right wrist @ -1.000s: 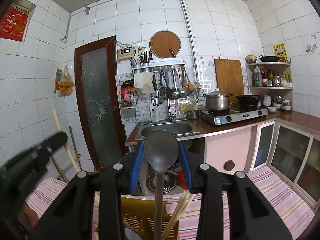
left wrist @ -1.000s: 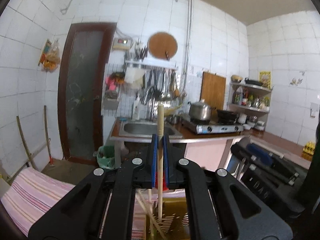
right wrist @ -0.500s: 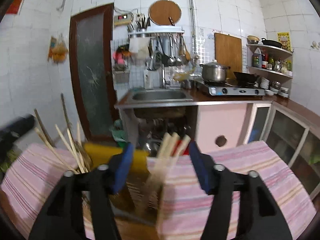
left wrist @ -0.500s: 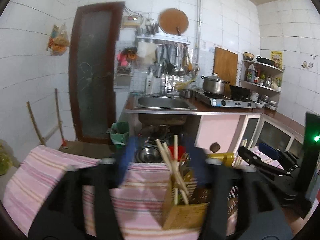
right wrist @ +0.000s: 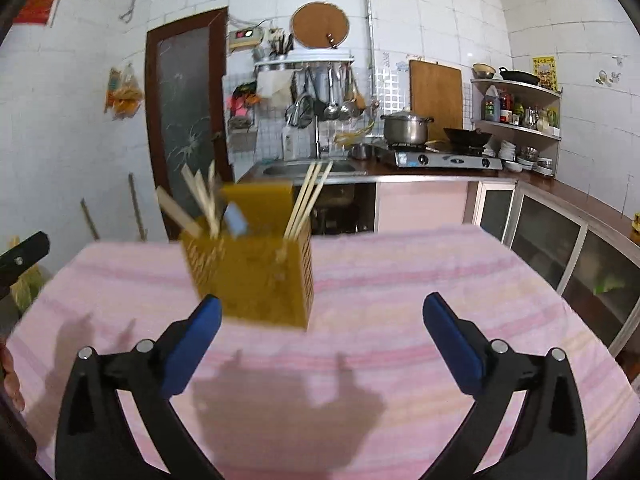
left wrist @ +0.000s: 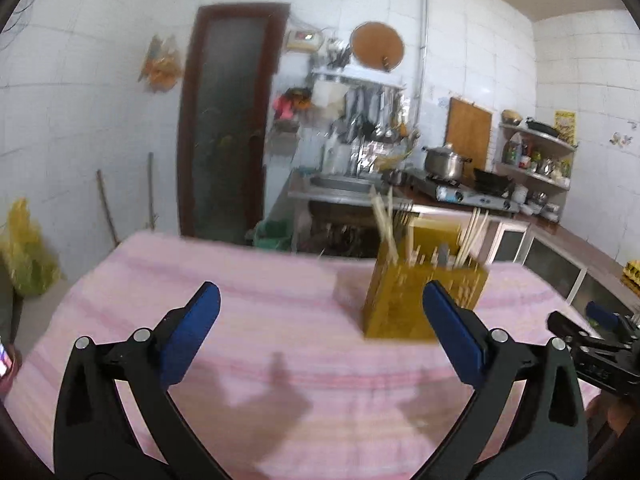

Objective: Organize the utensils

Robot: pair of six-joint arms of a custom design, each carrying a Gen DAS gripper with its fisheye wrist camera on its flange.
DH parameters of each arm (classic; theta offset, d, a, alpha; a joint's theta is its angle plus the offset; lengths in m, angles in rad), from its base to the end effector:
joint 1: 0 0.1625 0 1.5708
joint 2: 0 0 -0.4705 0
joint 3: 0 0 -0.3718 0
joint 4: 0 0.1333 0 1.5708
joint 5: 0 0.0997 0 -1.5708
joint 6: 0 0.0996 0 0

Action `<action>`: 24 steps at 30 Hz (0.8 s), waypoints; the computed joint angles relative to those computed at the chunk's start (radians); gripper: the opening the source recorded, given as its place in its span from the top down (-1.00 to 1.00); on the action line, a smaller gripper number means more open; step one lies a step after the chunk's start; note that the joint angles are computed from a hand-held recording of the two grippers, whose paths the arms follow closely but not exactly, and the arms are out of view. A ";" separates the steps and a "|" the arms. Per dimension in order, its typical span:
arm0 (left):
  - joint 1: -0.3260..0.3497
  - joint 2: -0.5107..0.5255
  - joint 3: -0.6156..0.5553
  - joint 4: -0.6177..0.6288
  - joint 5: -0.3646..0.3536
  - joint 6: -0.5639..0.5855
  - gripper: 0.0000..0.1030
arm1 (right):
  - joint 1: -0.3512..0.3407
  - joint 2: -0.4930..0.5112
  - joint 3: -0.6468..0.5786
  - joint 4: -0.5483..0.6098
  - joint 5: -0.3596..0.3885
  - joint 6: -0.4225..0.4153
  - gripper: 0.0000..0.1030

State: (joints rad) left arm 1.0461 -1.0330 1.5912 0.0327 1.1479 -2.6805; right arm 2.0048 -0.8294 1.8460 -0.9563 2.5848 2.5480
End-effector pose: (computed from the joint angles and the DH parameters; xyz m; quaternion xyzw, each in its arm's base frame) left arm -0.1379 -0.5860 0.2363 0.3212 0.8067 -0.4658 0.1705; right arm 0.2797 -0.4875 0.0907 0.0230 -0.7179 0.5692 0.4002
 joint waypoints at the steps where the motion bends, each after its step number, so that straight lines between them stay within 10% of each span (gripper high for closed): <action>1: 0.007 -0.014 0.034 -0.012 0.000 0.014 -0.90 | 0.007 0.012 0.015 -0.024 0.016 -0.005 -0.91; 12: 0.008 -0.102 0.316 -0.253 -0.035 0.172 -0.90 | 0.061 0.106 0.170 -0.370 0.009 -0.134 -0.91; 24: 0.028 -0.138 0.380 -0.357 -0.011 0.181 -0.90 | 0.062 0.138 0.220 -0.548 -0.014 -0.228 -0.91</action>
